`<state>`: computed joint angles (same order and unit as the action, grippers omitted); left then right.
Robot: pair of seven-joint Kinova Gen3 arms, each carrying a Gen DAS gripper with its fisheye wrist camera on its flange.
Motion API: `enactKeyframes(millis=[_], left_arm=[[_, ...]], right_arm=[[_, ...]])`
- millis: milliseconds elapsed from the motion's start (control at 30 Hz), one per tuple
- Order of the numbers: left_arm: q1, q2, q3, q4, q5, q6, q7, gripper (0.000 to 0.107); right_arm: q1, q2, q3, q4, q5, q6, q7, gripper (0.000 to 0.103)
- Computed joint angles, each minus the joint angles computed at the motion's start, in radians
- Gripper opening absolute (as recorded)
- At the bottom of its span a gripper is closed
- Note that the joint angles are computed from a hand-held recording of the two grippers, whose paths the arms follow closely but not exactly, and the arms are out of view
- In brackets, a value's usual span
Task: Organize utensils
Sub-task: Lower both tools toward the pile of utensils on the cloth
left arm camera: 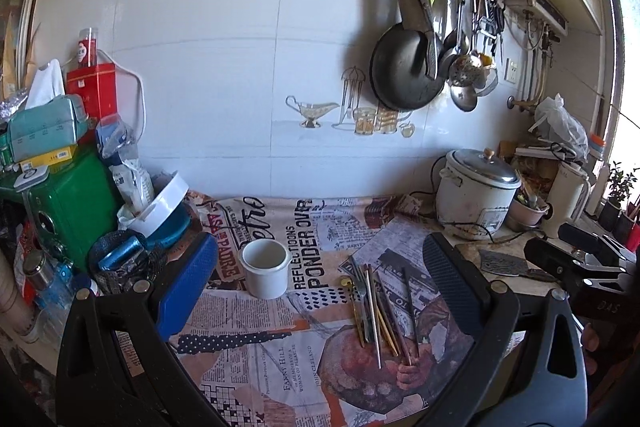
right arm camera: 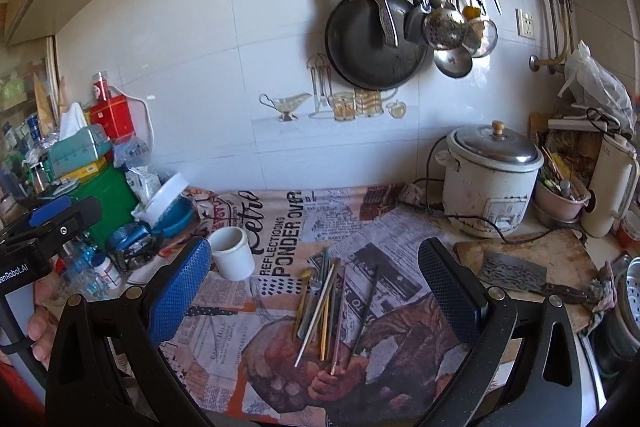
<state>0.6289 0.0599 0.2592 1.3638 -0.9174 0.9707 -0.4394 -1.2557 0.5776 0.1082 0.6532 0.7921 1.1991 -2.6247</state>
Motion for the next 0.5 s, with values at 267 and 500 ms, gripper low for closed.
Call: enactKeyframes(millis=[267,500], left_arm=[[-0.036,0.140,-0.081,-0.054,0.179,-0.017,-0.113,0.103],[-0.068,0.285,-0.147,-0.165,0.375,0.000,-0.226,0.103]], right_arm=[[0.128,0.086,-0.022,-0.106,-0.169,0.143,0.070,0.103],[0.245,0.181,-0.036,-0.219,-0.338,0.224,0.138,0.101]])
